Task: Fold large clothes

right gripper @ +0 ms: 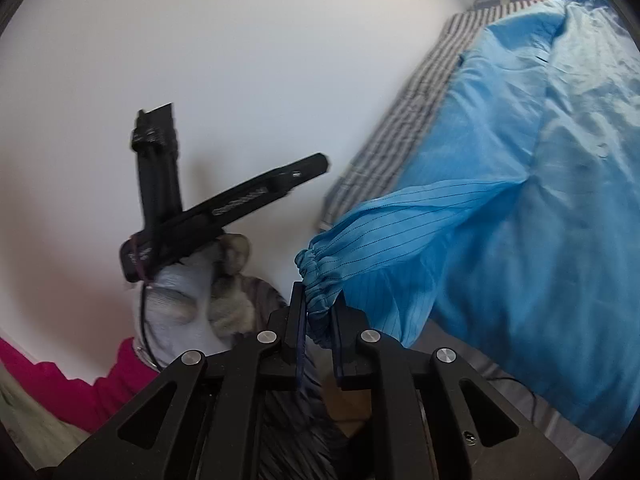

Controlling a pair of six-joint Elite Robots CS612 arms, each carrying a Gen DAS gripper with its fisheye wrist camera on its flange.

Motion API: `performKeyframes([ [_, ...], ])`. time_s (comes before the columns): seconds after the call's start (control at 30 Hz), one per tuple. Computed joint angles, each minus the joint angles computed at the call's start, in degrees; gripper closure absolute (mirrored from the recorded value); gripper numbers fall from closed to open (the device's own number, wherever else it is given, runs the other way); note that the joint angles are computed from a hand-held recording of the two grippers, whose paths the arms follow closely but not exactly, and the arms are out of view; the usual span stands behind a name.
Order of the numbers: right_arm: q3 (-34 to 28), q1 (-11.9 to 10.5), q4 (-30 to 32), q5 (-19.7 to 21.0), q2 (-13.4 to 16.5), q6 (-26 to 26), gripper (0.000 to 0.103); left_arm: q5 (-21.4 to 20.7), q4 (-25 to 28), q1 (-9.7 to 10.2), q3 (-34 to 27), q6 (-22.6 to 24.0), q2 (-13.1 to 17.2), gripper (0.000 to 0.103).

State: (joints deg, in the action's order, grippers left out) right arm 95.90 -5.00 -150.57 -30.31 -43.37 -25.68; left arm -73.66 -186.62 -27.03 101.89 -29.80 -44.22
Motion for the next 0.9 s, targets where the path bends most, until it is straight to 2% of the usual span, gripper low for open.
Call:
performKeyframes([
  [0.1,-1.6,-1.3,0.4,-0.6,0.4,-0.2,0.088,-2.8,0.3,0.38,0.1,-0.7,0.3,0.051],
  [0.17,-1.6,-2.3,-3.4,-0.7,0.8,4.7,0.070,-6.7,0.4,1.08,0.1,-2.3,0.8,0.051],
  [0.23,-2.5,-3.3,-5.9,0.4,1.6,9.7,0.069,-11.4,0.4,1.84,0.0,-4.4,1.4,0.051],
  [0.27,-3.5,-3.5,-5.3,1.3,2.3,10.0,0.069,-13.2,0.9,2.10,-0.1,-5.3,1.7,0.051],
  [0.37,-5.3,-4.3,-4.4,4.5,3.5,11.5,0.069,-14.8,1.8,2.05,0.1,-6.4,2.1,0.051],
  [0.43,-7.3,-4.6,1.1,7.6,4.1,8.5,0.065,-15.2,1.8,1.95,0.4,-6.7,2.0,0.051],
  [0.47,-7.0,-4.9,1.3,6.4,3.9,7.1,0.059,-15.4,1.8,1.93,0.5,-6.9,2.1,0.051],
  [0.5,-7.6,-4.6,-1.0,2.7,4.0,8.0,0.057,-15.8,1.9,1.92,0.5,-6.9,2.1,0.051],
  [0.53,-8.7,-4.2,-3.6,-0.9,4.8,9.8,0.057,-15.9,2.0,1.85,0.6,-6.9,2.1,0.051],
  [0.6,-12.3,-3.3,-3.5,-4.3,6.8,12.5,0.057,-15.9,2.1,1.74,0.5,-7.0,2.3,0.051],
  [0.7,-19.4,-1.6,0.2,-8.8,10.8,18.0,0.057,-16.7,2.0,1.76,0.5,-8.0,2.5,0.051],
  [0.9,-29.7,1.6,9.8,-16.4,16.6,20.4,0.057,-16.5,1.5,1.81,0.9,-9.0,2.3,0.051],
])
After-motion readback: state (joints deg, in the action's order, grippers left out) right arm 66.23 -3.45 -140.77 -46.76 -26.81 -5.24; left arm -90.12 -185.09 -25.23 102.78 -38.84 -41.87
